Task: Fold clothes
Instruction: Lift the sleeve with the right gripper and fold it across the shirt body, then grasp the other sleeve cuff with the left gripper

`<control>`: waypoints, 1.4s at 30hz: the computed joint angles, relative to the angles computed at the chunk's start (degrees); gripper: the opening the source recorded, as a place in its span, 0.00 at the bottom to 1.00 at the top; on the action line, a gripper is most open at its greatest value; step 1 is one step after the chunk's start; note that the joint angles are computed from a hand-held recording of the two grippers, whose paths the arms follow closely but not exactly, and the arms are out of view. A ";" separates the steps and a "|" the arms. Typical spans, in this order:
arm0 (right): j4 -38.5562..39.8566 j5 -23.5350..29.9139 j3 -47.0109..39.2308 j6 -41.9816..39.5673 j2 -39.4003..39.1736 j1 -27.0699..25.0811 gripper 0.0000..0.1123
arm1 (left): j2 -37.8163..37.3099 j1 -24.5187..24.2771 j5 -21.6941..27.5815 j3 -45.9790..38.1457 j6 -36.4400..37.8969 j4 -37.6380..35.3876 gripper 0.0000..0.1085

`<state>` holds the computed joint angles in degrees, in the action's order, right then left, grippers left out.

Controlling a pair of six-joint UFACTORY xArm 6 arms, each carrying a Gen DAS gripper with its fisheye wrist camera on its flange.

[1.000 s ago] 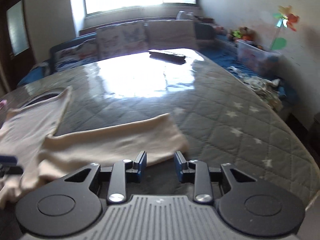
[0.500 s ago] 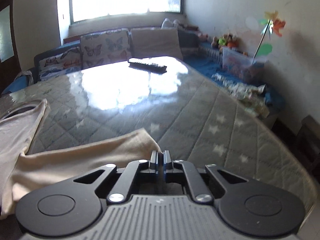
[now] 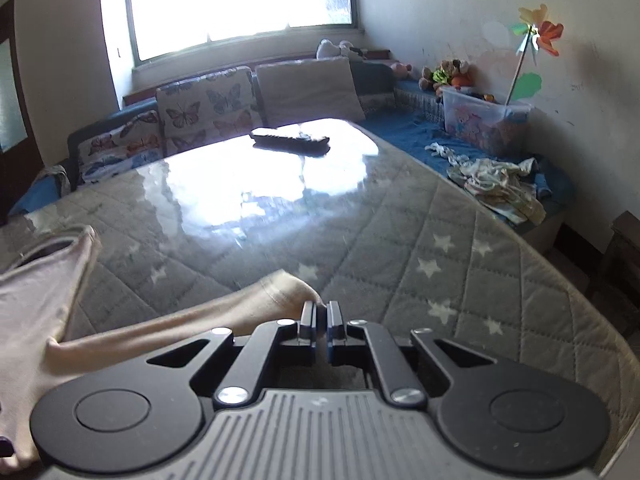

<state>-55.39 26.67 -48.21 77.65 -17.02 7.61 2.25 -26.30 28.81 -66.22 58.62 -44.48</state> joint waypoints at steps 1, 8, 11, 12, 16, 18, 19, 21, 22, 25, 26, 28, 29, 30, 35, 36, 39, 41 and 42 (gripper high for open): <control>0.18 -0.27 -0.47 -0.44 -0.19 0.12 0.04 | 0.22 -0.13 0.37 -0.18 0.52 -0.40 0.42; 3.02 -5.04 -6.93 -7.01 -0.33 3.74 0.04 | -1.46 0.02 2.25 1.70 5.33 -3.53 0.43; 4.13 -7.53 -10.86 -10.81 1.85 6.88 0.04 | -3.30 1.60 1.64 2.88 5.64 -4.92 0.43; 5.08 -8.31 -12.27 -12.60 2.89 8.08 0.04 | -3.74 2.50 1.64 3.03 5.09 -5.26 0.43; 9.85 -11.27 -17.67 -20.25 8.17 13.08 0.04 | -5.19 6.38 0.84 3.75 2.41 -6.30 0.43; 12.61 -12.54 -19.57 -23.80 11.00 15.43 0.04 | -5.87 8.21 0.42 4.41 1.27 -6.52 0.44; 14.23 -13.14 -20.56 -25.80 12.47 16.59 0.04 | -6.18 9.12 0.24 4.71 0.68 -6.57 0.44; 18.71 -13.95 -22.61 -30.68 15.61 18.83 0.04 | -6.77 10.71 0.10 5.48 -0.25 -6.76 0.45; 21.73 -14.04 -23.65 -33.59 17.29 19.88 0.04 | -7.07 11.46 0.21 5.90 -0.71 -6.81 0.45; 28.67 -13.31 -26.35 -39.98 21.90 22.84 0.04 | -7.97 12.90 0.15 7.64 -1.82 -6.30 0.46; 30.42 -12.73 -27.01 -41.60 23.16 23.69 0.04 | -8.16 13.22 0.15 8.22 -2.20 -5.96 0.46; 34.25 -11.61 -27.79 -44.89 25.22 25.36 0.04 | -8.45 13.84 0.30 9.24 -2.68 -5.63 0.46; 37.04 -11.34 -27.33 -47.12 25.50 26.12 0.05 | -8.52 14.06 0.49 9.57 -2.72 -5.73 0.46; 39.87 -11.08 -26.77 -49.41 25.66 26.85 0.07 | -8.63 14.18 0.54 9.89 -2.64 -5.90 0.46; 47.87 -10.65 -21.78 -58.44 22.18 27.76 0.11 | -9.49 14.86 1.42 10.76 -1.73 -6.55 0.47; 47.10 -10.50 -20.96 -58.09 21.35 27.49 0.12 | -9.66 14.98 1.47 10.84 -1.95 -6.32 0.47; 41.84 -9.06 -17.95 -53.78 18.09 25.71 0.15 | -9.80 15.13 1.39 10.57 -2.51 -6.78 0.47; 37.29 -7.39 -15.57 -49.15 15.73 23.81 0.15 | -9.53 15.04 1.24 10.04 -3.12 -7.11 0.47; 34.69 -6.47 -14.75 -46.35 14.95 22.91 0.15 | -9.16 14.84 1.16 9.63 -3.67 -6.86 0.47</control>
